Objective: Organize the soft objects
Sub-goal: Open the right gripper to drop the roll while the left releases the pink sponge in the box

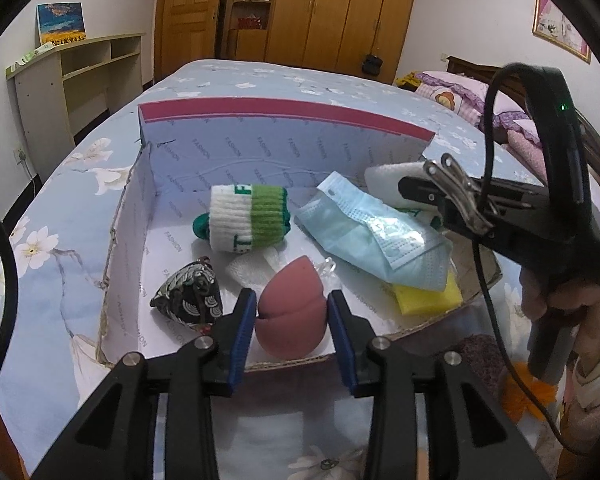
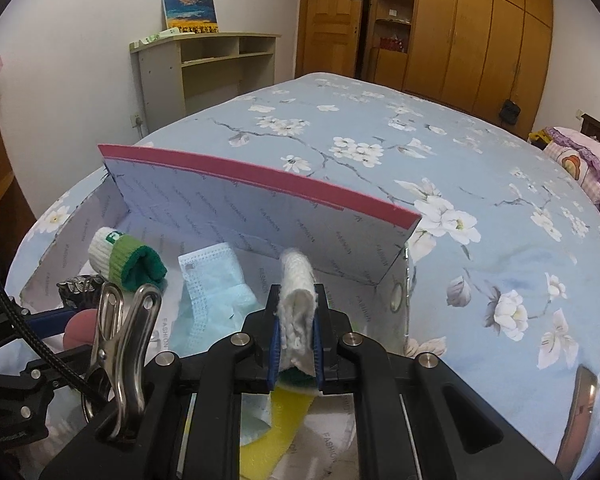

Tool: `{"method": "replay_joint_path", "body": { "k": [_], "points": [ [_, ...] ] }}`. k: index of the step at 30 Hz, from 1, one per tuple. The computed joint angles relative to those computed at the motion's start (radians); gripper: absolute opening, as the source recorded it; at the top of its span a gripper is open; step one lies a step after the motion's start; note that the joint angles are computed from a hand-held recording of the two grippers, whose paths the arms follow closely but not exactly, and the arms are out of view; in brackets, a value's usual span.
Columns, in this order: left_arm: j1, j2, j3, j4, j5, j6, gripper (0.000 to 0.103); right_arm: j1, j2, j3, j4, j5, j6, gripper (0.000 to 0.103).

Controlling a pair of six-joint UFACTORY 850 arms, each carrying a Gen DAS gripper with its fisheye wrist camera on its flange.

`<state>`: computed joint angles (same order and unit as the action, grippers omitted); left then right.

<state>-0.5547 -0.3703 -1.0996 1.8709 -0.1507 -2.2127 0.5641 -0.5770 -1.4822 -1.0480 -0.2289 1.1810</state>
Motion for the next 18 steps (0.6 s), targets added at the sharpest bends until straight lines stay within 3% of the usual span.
{"method": "replay_joint_path", "body": {
  "k": [8,18],
  "points": [
    [0.0,0.003,0.0,-0.094,-0.013,0.067,0.052,-0.009,0.032,0.036,-0.016,0.051,0.032,0.033],
    [-0.009,0.052,0.037,0.009,-0.015,-0.03,0.057,0.0,0.096,0.103,-0.262,0.076,0.306,0.039]
  ]
}}
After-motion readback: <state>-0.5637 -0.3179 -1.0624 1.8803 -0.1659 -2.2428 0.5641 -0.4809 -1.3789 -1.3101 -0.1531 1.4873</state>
